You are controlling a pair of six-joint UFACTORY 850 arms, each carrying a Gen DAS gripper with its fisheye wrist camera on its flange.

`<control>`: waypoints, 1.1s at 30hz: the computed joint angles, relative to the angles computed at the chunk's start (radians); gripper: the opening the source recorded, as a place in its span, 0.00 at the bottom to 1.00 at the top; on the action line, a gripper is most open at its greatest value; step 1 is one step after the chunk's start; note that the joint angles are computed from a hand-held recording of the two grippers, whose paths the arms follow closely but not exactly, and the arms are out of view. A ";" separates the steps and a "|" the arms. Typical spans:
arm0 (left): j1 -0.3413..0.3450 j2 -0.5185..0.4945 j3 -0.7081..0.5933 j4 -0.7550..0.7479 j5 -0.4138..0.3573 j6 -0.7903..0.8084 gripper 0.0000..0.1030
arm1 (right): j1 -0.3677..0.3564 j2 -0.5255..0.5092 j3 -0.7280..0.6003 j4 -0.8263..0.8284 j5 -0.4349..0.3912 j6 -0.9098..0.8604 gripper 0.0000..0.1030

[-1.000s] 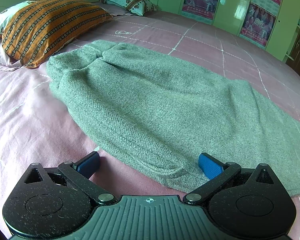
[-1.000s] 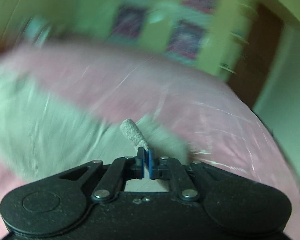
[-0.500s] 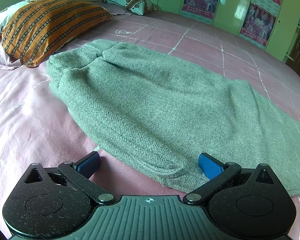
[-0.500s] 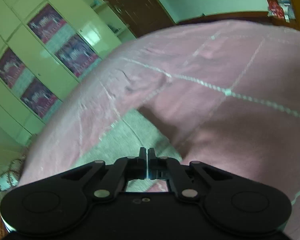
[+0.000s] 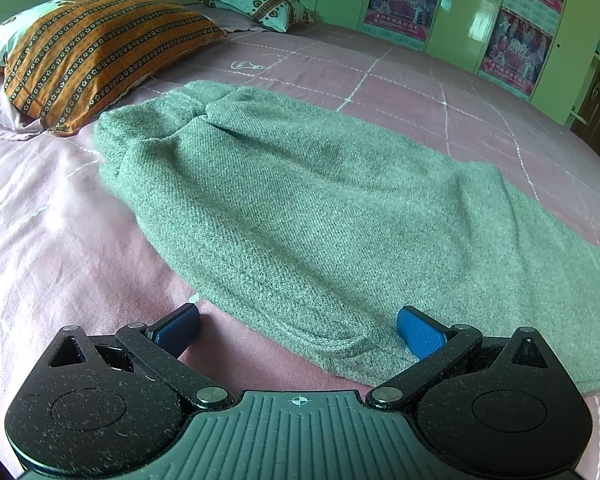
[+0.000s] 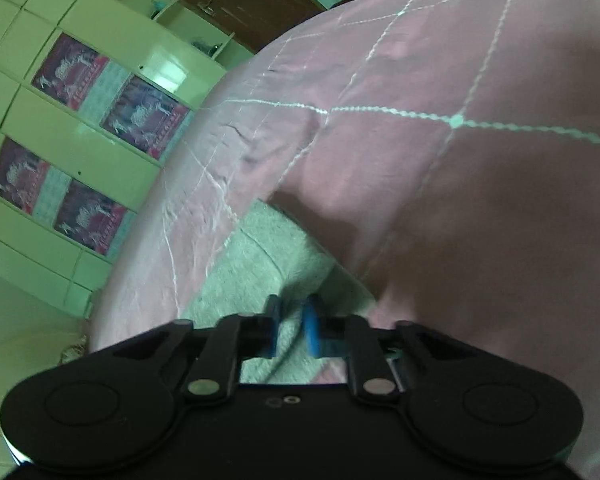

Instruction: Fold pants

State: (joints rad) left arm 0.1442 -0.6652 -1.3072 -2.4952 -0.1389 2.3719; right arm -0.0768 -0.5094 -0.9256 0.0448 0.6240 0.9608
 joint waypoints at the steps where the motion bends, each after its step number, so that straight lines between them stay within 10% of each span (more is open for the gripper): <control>1: 0.002 0.000 0.001 0.027 -0.004 -0.031 1.00 | 0.009 0.018 0.017 0.023 0.028 -0.031 0.00; 17: -0.007 -0.006 -0.008 -0.001 0.014 0.005 1.00 | 0.011 0.099 0.160 -0.004 0.115 0.007 0.06; 27: -0.004 -0.004 -0.005 0.038 0.008 -0.037 1.00 | -0.007 -0.030 0.075 -0.123 0.132 0.202 0.03; 33: -0.005 -0.004 -0.004 0.029 0.008 -0.026 1.00 | 0.051 0.069 0.095 0.131 0.111 -0.279 0.00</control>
State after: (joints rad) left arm 0.1397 -0.6692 -1.3115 -2.4657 -0.1305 2.3458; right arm -0.0262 -0.4404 -0.8302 0.1753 0.7351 0.6818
